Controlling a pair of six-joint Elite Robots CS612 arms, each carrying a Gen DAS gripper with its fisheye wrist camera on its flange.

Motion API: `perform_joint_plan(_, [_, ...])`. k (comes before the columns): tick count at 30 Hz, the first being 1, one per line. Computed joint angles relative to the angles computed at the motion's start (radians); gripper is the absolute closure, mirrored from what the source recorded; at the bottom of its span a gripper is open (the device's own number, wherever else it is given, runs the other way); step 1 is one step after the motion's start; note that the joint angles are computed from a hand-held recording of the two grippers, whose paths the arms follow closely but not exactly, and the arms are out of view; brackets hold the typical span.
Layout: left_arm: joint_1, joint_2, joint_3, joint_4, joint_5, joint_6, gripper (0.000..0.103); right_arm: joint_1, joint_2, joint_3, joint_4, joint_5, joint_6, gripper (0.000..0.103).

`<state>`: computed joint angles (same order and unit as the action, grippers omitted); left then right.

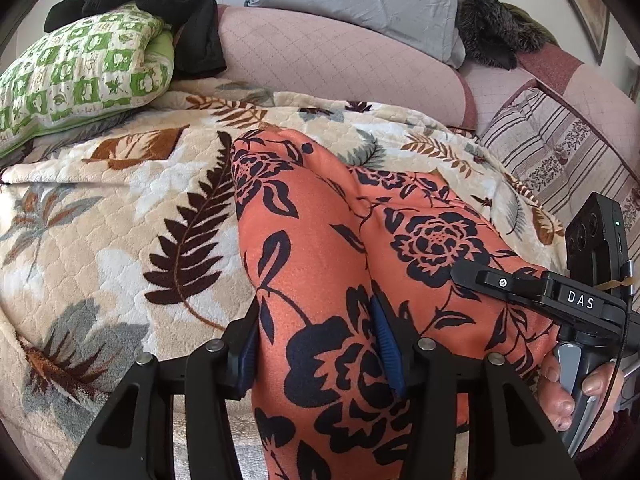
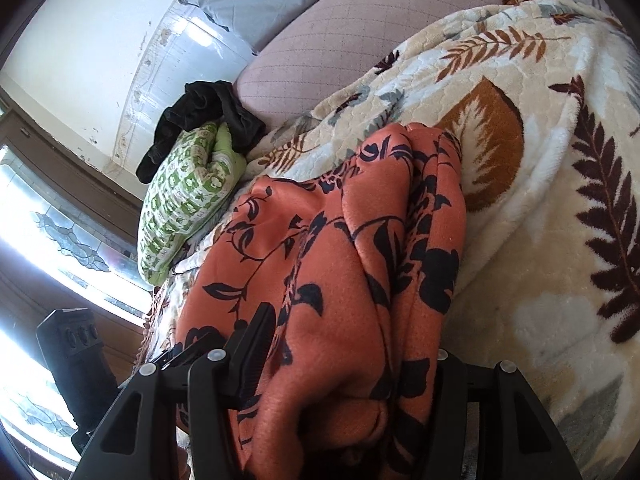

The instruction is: Fold small clothes

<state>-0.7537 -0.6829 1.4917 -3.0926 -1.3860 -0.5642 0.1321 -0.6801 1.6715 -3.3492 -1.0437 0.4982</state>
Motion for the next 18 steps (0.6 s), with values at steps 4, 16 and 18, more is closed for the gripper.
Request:
perform_joint_plan(4, [0.024, 0.015, -0.029, 0.085, -0.122, -0.053, 0.016, -0.005, 0.013, -0.014, 0.057, 0.011, 0.018, 0.046])
perform_joint_plan(16, [0.021, 0.015, 0.001, -0.077, -0.119, -0.028, 0.061, 0.005, 0.006, -0.008, 0.041, -0.030, -0.021, 0.047])
perform_joint_plan(18, [0.018, 0.011, 0.005, -0.084, -0.103, -0.016, 0.063, 0.016, -0.004, -0.002, 0.026, -0.073, -0.059, 0.051])
